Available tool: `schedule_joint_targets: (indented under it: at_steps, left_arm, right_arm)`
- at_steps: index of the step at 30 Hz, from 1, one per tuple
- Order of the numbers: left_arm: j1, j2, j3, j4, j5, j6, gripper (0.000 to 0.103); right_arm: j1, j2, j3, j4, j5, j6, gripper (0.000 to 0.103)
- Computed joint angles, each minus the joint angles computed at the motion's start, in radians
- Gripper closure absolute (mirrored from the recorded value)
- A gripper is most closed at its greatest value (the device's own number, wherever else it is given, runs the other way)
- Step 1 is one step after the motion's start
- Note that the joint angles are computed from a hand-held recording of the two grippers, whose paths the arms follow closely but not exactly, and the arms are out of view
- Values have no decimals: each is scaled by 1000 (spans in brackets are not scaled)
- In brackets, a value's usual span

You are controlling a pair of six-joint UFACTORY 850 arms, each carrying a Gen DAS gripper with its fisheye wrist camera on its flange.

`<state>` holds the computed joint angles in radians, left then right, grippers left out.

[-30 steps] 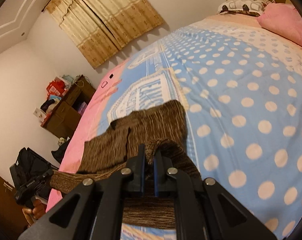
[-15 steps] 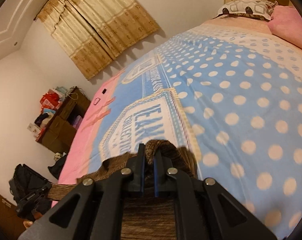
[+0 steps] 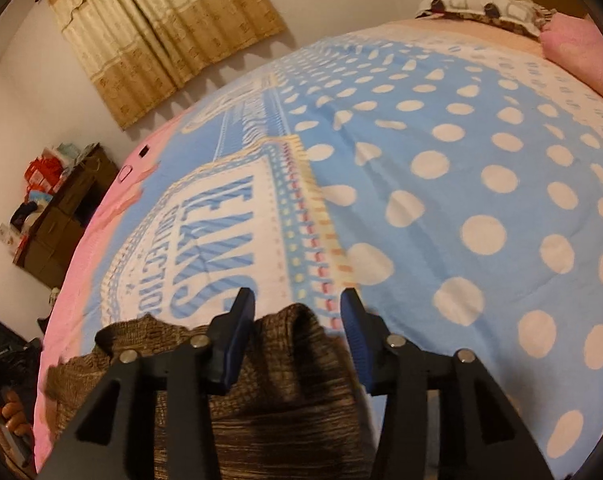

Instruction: Fold small clothes

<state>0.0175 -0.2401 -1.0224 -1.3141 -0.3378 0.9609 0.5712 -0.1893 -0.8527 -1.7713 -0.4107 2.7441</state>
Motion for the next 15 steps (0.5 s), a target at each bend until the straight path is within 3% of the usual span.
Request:
schedule_joint_targets:
  at_steps: [2,3,6,8,10,15]
  left_arm:
    - [2,42,42,37,4,29,98]
    - [1,76,80,6,-5,107,98]
    - [-21,191,215,-156,-45,346,98]
    - [-55,233,273,-214,-67,427,98]
    - [-109,261,318,-233,-40,462,98]
    - [-210,237,373,-247,68,445,98]
  right_arm:
    - [58,41,25,68,-150,-34,54]
    - [82,59,32,68,-183,-47,54]
    - [136,83,21,20,-98,-125,55]
    - [182,41,-28,120,-28,-315,59]
    - [213,-12,-75,221,38,-459,71]
    - [219,-131,-185,529,115,-760,73]
